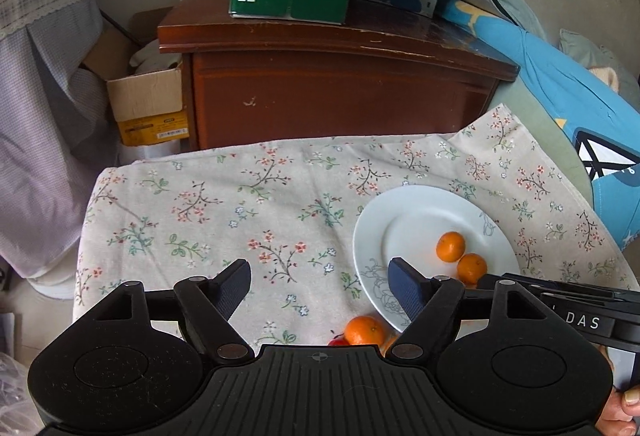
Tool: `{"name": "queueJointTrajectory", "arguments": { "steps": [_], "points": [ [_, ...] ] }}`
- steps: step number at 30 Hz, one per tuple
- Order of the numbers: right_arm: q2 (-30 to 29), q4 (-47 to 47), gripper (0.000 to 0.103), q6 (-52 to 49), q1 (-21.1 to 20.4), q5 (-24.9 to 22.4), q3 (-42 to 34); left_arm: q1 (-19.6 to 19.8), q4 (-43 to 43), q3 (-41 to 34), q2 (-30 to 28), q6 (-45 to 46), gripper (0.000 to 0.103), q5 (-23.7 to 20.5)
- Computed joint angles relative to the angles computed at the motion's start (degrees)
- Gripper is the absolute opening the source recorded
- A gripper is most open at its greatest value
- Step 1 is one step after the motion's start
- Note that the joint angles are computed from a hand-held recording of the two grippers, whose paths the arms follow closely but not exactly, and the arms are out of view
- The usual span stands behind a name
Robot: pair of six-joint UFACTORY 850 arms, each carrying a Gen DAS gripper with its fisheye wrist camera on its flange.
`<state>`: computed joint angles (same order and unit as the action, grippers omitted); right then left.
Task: Organize fruits
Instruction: 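Move both grippers back from the plate to the fruit pile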
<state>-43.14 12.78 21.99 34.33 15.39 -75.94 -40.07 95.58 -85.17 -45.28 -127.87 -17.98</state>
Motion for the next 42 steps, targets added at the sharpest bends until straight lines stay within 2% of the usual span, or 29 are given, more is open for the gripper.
{"name": "queueJointTrajectory", "arguments": {
  "steps": [6,19,36,42],
  "points": [
    [1.17,-0.42,0.036,1.33,1.14,0.24,2.34,0.30,0.45,4.38,2.23,-4.45,0.077,-0.41],
    [2.06,-7.51,0.036,11.28,3.19,0.37,5.79,-0.49,-7.39,8.38,2.77,-1.02,0.077,0.75],
    [-1.68,-3.79,0.036,7.69,3.55,-1.35,2.18,0.31,-7.96,8.18,0.36,-1.57,0.077,4.26],
    [-2.43,-0.98,0.035,4.91,3.65,-0.98,1.57,-0.32,-10.09,7.10,-0.67,2.44,0.077,2.48]
  ]
}}
